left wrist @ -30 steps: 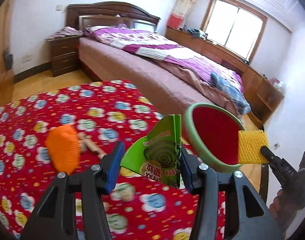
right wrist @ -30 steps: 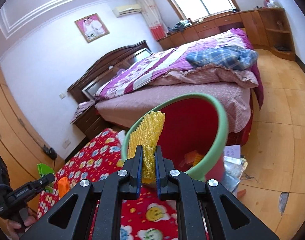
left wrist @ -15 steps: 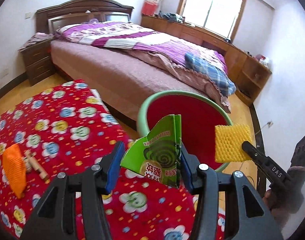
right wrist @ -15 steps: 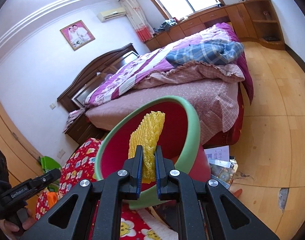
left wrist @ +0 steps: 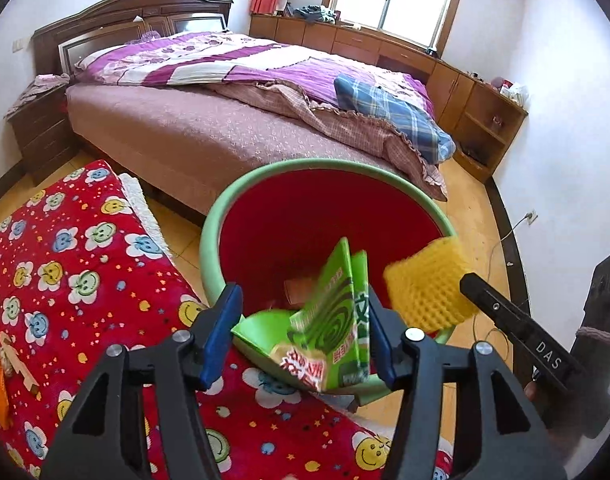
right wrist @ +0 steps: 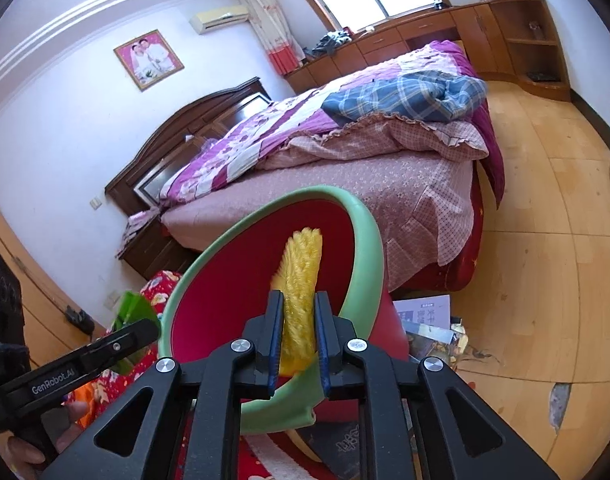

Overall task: Collect trash
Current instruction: 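Open the right tool to drop the foam mesh while the left tool drops the packet, then move the left tool back to the quilt onto the orange mesh bag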

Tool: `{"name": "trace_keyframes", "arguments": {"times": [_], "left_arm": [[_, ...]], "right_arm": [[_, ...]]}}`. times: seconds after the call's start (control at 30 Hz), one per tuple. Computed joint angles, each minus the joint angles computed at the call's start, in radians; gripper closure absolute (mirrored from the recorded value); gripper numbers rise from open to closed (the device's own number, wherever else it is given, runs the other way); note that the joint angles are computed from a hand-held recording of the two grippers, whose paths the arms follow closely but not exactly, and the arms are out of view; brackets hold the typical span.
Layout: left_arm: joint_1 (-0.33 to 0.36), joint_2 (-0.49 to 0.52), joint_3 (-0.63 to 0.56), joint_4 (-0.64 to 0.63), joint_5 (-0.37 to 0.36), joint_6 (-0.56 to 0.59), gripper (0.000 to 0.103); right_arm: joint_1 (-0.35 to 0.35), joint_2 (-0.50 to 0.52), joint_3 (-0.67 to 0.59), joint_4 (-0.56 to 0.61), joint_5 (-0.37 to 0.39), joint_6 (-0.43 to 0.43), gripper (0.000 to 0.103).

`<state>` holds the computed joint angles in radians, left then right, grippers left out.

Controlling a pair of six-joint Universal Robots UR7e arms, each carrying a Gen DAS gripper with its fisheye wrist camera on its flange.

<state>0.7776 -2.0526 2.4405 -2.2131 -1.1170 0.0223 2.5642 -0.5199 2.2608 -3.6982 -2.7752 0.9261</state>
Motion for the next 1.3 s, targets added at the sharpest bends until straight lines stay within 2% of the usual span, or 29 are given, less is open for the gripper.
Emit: {"name": "trace_keyframes", "arguments": {"times": [0.07, 0.17, 0.7, 0.73, 0.77, 0.83, 0.93, 1.07, 1.23, 1.3], "left_arm": [[-0.001, 0.001, 0.002, 0.003, 0.002, 0.002, 0.044], [-0.004, -0.004, 0.005, 0.007, 0.003, -0.002, 0.044], [-0.036, -0.096, -0.012, 0.099, 0.023, -0.031, 0.043], [-0.034, -0.103, -0.017, 0.111, 0.028, -0.033, 0.043], [-0.034, -0.112, -0.019, 0.123, 0.033, -0.036, 0.043], [-0.033, -0.133, -0.024, 0.149, 0.049, -0.041, 0.043], [-0.024, -0.160, -0.037, 0.190, 0.073, -0.044, 0.042], [-0.001, -0.191, -0.056, 0.228, 0.094, -0.043, 0.042], [0.010, -0.230, -0.078, 0.287, 0.157, -0.058, 0.041], [0.021, -0.244, -0.086, 0.301, 0.174, -0.058, 0.041]], "right_arm": [[-0.002, 0.007, 0.000, -0.028, 0.011, -0.019, 0.079], [0.001, 0.012, -0.001, -0.046, 0.014, -0.031, 0.074], [0.042, -0.013, -0.006, 0.058, 0.009, 0.054, 0.071], [0.046, -0.014, -0.009, 0.073, 0.008, 0.062, 0.066], [0.050, -0.017, -0.012, 0.095, 0.007, 0.077, 0.056], [0.057, -0.019, -0.018, 0.129, 0.004, 0.100, 0.048], [0.064, -0.015, -0.028, 0.147, 0.009, 0.103, 0.048], [0.075, 0.001, -0.052, 0.148, 0.017, 0.078, 0.038], [0.081, 0.007, -0.079, 0.208, 0.030, 0.085, 0.037], [0.083, 0.010, -0.088, 0.227, 0.031, 0.088, 0.033]]}}
